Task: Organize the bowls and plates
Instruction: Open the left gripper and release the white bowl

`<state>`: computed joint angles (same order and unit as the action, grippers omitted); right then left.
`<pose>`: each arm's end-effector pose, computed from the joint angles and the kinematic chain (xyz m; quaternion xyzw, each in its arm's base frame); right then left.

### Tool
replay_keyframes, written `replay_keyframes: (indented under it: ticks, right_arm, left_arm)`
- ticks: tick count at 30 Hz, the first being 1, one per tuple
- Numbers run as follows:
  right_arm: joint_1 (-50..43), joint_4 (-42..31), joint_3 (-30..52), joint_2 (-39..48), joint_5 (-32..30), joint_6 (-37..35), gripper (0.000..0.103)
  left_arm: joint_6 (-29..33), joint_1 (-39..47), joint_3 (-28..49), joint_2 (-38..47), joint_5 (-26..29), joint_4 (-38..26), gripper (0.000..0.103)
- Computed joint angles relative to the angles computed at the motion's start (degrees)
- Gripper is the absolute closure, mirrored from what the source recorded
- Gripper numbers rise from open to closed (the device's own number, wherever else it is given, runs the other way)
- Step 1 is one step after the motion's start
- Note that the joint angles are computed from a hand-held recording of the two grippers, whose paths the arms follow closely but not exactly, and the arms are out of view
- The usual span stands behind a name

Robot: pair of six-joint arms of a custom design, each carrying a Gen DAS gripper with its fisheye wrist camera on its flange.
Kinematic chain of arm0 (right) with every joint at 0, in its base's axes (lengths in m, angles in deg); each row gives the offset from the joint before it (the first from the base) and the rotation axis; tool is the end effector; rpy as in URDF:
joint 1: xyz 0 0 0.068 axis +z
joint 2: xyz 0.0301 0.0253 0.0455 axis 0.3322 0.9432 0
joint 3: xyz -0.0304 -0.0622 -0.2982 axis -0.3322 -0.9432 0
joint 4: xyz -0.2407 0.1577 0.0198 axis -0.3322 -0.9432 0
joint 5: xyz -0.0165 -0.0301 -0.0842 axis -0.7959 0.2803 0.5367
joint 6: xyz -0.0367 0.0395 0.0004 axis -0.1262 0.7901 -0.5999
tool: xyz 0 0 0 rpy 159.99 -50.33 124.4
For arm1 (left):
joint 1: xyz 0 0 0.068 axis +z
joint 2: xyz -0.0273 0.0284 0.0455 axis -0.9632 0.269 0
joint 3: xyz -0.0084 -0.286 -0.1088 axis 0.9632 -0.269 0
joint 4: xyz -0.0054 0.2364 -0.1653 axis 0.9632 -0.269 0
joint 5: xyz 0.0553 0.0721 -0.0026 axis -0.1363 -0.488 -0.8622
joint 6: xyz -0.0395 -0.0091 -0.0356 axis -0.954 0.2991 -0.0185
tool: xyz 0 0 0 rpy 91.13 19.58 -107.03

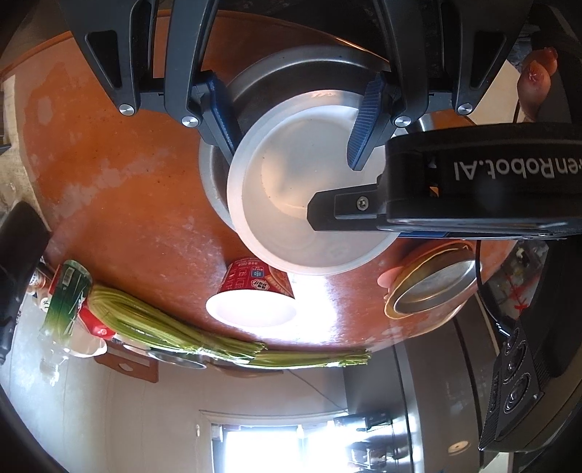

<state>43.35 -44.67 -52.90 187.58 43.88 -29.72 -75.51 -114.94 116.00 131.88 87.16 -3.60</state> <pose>0.2389 0.1067 0.0742 -0.1775 0.9153 0.0885 0.3506 0.2794 -0.2384 0.0881 0.0390 0.9386 -0.2063 0.2737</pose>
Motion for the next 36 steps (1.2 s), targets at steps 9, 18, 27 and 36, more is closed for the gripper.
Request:
replay_keyframes:
  ticks: [9,18,27,36]
  right_arm:
    - [0.6,0.6,-0.2,-0.2,1.9,-0.4,0.042]
    - [0.9,1.3,-0.3,-0.4,3.9,-0.4,0.042]
    - [0.9,1.0,-0.6,-1.2,4.0,0.2,0.042]
    - [0.1,1.2,-1.5,-3.2,3.1,1.1,0.042]
  left_arm:
    - [0.0,0.2,-0.9,-0.7,-0.2,0.8,0.046]
    - [-0.4,0.5,-1.8,-1.4,-0.1,1.5,0.046]
    - [-0.6,0.6,-3.1,-2.8,-0.9,2.4,0.046]
    - [-1.0,0.5,-5.7,-5.7,-2.4,4.0,0.046]
